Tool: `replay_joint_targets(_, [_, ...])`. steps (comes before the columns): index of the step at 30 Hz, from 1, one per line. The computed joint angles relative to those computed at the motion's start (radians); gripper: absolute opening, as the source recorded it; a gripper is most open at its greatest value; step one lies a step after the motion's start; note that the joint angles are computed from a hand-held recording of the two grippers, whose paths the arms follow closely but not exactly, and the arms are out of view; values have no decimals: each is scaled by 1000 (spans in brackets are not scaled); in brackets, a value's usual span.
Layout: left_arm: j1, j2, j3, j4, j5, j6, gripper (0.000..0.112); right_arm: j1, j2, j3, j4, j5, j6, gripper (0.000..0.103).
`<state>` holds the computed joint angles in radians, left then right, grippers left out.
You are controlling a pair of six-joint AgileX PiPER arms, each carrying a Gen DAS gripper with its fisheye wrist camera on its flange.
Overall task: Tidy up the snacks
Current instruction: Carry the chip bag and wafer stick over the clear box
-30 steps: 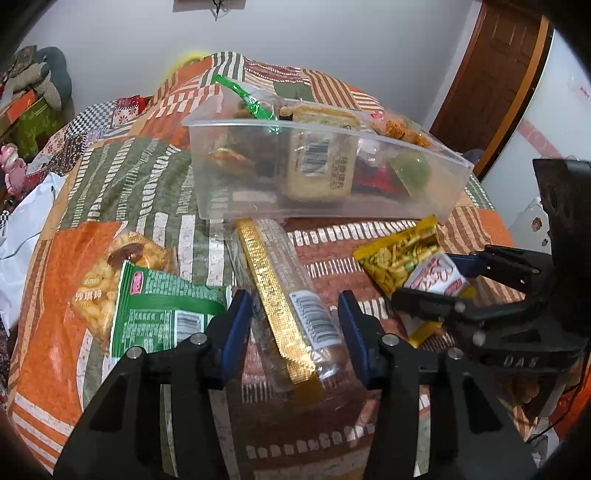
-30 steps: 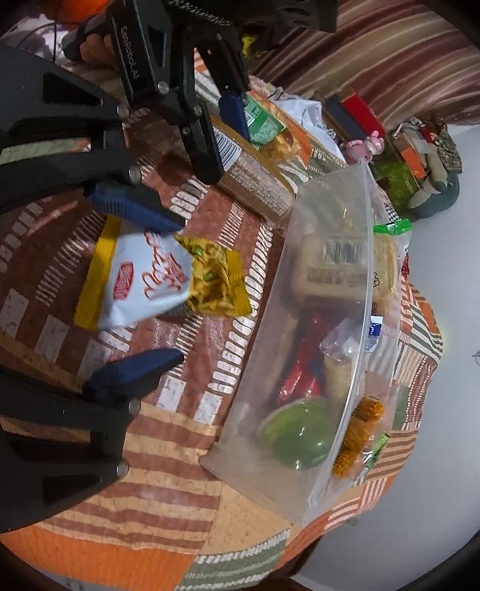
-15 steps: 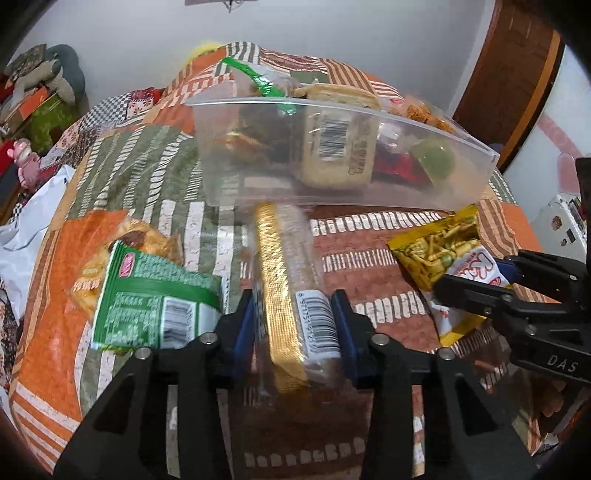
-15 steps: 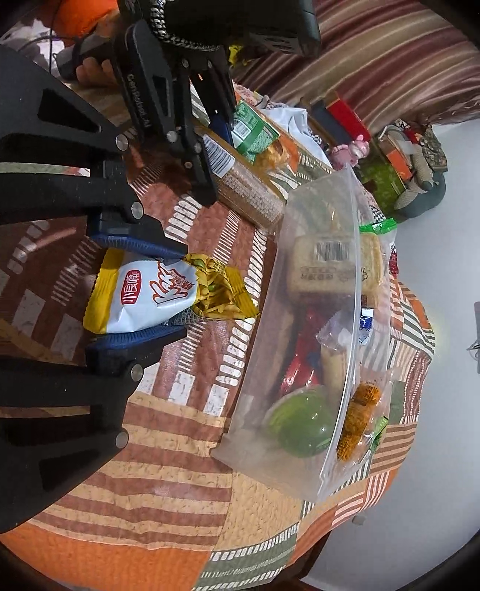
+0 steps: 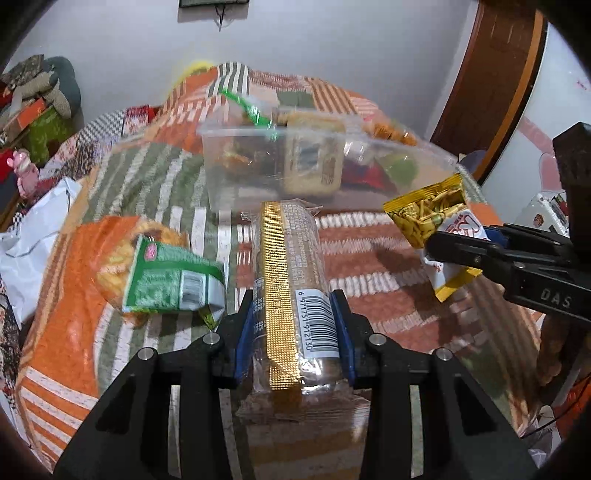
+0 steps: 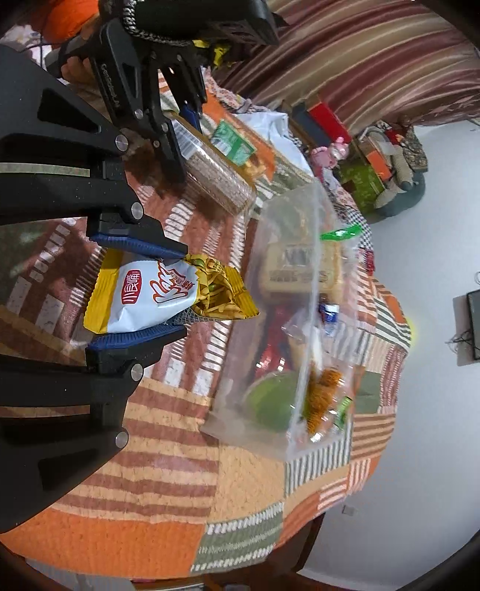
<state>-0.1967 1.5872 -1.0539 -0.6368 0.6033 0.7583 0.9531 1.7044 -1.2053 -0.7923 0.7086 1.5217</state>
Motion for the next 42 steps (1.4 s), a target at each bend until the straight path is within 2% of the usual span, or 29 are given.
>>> replay_joint_targets(6, [1, -60, -32, -13, 10, -6, 38, 16, -26, -20, -58, 49, 35, 33])
replay_joint_targets(18, [12, 17, -229, 13, 33, -78, 38, -9, -31, -101, -118, 109, 12, 33])
replay_joint_targets(23, [-1, 89, -325, 81, 22, -150, 38, -41, -20, -131, -120, 102, -14, 33])
replay_joint_targets(28, [-10, 163, -425, 107, 55, -196, 38, -79, 0, -162, -107, 88, -48, 33])
replay_joint_targets(33, [-31, 240, -528, 153, 57, -247, 38, -139, 21, -184, -67, 28, -76, 33])
replay_joint_targets(42, [-57, 358, -693, 191, 105, -296, 38, -202, 78, -227, -3, -11, -136, 33])
